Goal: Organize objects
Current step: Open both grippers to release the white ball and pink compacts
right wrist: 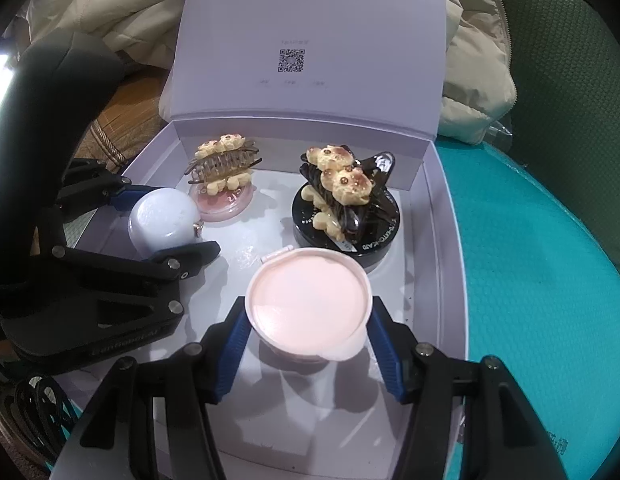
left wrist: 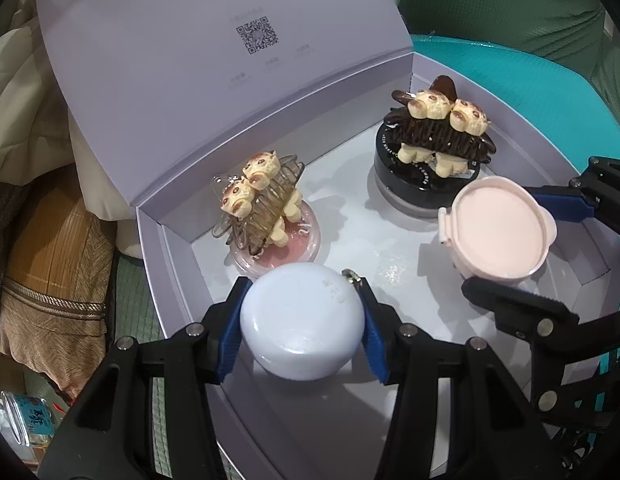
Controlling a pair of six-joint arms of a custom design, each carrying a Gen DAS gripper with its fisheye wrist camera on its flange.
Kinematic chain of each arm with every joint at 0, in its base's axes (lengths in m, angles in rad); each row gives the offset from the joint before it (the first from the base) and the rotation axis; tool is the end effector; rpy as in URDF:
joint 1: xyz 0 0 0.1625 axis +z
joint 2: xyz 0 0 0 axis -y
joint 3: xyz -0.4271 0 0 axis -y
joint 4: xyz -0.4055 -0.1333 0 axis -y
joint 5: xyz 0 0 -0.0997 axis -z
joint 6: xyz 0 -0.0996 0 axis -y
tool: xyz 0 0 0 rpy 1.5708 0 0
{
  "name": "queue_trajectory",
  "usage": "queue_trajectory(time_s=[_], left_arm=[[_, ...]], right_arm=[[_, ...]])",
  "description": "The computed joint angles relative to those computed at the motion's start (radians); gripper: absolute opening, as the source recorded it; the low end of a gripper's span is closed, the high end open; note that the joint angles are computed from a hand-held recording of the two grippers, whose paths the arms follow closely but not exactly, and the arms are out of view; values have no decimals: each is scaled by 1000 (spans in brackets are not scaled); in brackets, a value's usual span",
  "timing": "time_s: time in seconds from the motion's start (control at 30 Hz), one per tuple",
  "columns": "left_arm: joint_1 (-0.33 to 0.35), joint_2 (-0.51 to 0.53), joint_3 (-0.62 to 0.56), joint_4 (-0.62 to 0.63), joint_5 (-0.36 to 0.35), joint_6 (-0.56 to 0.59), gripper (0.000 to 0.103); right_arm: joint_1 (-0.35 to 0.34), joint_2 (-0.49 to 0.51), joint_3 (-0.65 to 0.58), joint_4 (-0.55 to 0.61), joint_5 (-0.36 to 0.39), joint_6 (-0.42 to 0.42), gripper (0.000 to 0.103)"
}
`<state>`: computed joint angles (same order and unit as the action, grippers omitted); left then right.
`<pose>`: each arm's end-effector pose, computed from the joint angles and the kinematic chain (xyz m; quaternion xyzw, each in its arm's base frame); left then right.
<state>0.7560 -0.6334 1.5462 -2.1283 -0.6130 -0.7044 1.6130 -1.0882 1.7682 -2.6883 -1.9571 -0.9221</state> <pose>-0.3371 -0.6130 0.0061 0.1295 0.8677 -0.1986 0.4369 0.1228 -0.6383 0.2445 0.4073 -0.8681 0.1129 0.2602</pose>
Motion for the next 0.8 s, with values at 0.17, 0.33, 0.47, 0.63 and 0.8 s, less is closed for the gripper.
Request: queue_trajectory(time_s=[0.17,0.33,0.47,0.63,0.8], left_arm=[[-2,5,-8,23,0,-9,50],[-7,7,-9,37,7,-24,51],[-19,5,-8,58,28,-46,63],[-32,-5,2,58,38,-67,67],[-54,-31,33,8,40,-74,67]], right_arm=[[1,2,7,-20,-3,-13,59],[-4,-3,4,-13,14,-3,63],[-5,-11,3,-1,14,1,64],[2,-33,16,-24,15,1,64],[6,-61,13,-12,27,2,64]])
